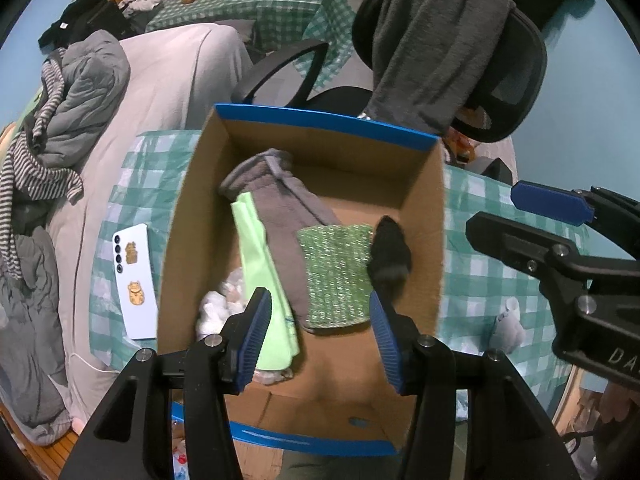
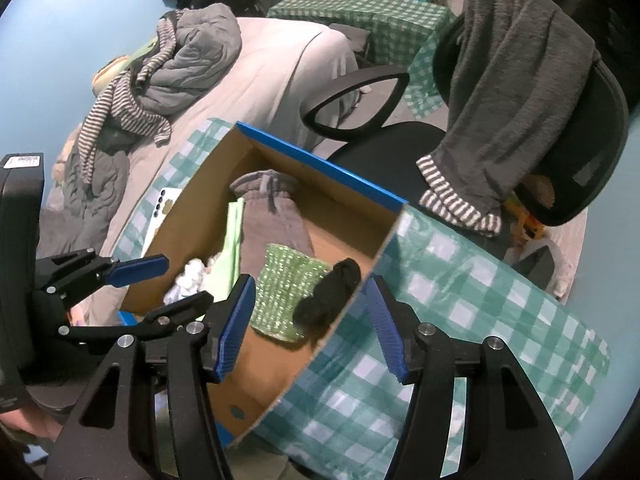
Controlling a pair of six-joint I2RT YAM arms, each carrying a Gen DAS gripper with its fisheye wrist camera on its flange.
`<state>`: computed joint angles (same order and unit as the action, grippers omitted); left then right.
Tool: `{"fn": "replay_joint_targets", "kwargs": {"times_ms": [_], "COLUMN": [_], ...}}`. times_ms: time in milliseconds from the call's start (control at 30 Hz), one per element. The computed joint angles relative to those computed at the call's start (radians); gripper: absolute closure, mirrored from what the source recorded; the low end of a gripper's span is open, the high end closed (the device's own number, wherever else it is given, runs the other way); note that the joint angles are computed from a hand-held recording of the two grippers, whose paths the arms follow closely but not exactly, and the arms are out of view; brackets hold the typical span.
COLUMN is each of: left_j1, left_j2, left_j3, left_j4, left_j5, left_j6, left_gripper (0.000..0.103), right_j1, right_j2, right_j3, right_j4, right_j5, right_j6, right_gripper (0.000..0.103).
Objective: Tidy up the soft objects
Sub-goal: 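Open the left tool to drop the green strip while the right drops the black sock into the box, then withdraw both tools from the box toward the grey sock and white cup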
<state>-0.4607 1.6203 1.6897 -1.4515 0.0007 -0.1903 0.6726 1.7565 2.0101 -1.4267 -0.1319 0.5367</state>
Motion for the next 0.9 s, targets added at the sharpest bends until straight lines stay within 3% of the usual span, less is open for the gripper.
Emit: {"fn": "replay_joint_targets", "kwargs": {"times_ms": [900], "left_j1": [-0.358], "left_j2": [0.1], "left_j3": [0.102], "left_j4": [-0.034], "left_j5": [-0.026], "left_j6": [-0.211], "left_gripper": [0.048], "right_j1": [-0.262], "right_j2": [-0.46], "right_j3": [-0.515], "right_j4": [-0.05], "right_j5": [-0.037], "right_j6": [-0.093], "right_gripper": [0.044]}}
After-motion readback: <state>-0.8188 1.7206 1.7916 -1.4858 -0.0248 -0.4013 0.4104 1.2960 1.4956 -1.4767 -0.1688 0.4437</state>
